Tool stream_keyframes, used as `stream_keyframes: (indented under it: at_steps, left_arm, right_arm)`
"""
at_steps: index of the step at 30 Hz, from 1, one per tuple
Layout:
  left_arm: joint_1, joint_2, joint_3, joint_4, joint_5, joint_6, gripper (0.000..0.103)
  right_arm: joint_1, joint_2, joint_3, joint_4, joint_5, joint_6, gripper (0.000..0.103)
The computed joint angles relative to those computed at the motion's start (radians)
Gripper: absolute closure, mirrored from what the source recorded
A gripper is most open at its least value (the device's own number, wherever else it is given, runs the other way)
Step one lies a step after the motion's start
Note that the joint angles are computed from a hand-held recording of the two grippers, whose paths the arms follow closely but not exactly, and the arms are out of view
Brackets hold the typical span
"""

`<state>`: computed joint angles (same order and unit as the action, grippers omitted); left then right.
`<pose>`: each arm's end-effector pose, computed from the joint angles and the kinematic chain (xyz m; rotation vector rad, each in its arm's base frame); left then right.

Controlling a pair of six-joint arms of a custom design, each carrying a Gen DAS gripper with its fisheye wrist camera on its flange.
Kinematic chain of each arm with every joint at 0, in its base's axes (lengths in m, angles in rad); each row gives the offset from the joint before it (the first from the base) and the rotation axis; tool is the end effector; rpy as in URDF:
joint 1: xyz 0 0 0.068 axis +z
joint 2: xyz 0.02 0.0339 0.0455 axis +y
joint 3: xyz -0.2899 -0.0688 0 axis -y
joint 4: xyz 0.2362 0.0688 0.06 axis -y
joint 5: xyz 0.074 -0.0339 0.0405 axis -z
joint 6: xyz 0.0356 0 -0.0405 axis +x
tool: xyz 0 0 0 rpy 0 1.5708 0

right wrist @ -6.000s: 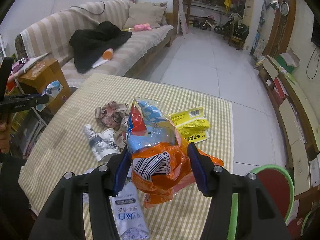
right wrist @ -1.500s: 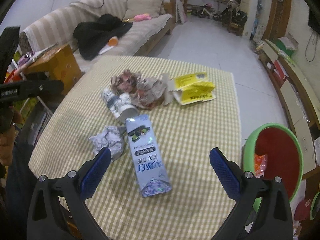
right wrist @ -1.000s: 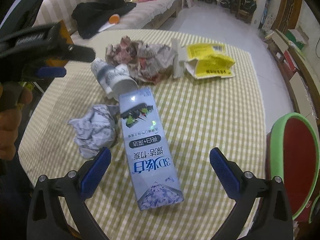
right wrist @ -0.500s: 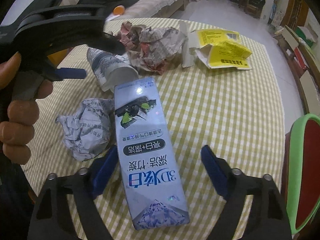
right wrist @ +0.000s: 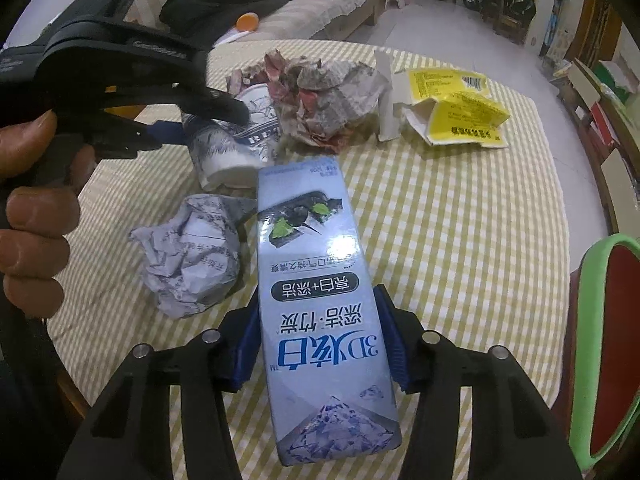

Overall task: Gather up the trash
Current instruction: 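Grasp the white toothpaste box with the right tool while the left tool grasps the paper cup, then carry the toothpaste box and paper cup over the red bin with both tools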

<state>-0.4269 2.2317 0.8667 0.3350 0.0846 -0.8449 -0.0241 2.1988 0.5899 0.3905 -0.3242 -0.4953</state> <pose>0.3276 -0.1523 0.0296 -0.5302 2.6529 -0.5374 0.2787 0.0046 0.0086 -0.7078 2.6113 0.3038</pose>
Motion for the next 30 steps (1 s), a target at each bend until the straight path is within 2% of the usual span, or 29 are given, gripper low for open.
stream_keyframes:
  at_steps: [8, 17, 23, 30]
  left_arm:
    - [-0.004, -0.145, -0.111, -0.014, -0.065, 0.081, 0.070]
    - [-0.071, -0.353, -0.196, -0.102, -0.180, 0.165, 0.070]
    - [-0.131, -0.422, -0.170, -0.172, -0.226, 0.167, 0.070]
    - [-0.203, -0.437, -0.107, -0.242, -0.272, 0.167, 0.070]
  right_arm:
    - [-0.040, -0.117, -0.057, -0.019, -0.028, -0.008, 0.054]
    - [-0.103, -0.273, -0.102, -0.088, -0.071, -0.021, 0.054]
    - [-0.172, -0.390, -0.136, -0.148, -0.103, -0.042, 0.054]
    - [-0.249, -0.475, -0.129, -0.217, -0.137, -0.073, 0.054]
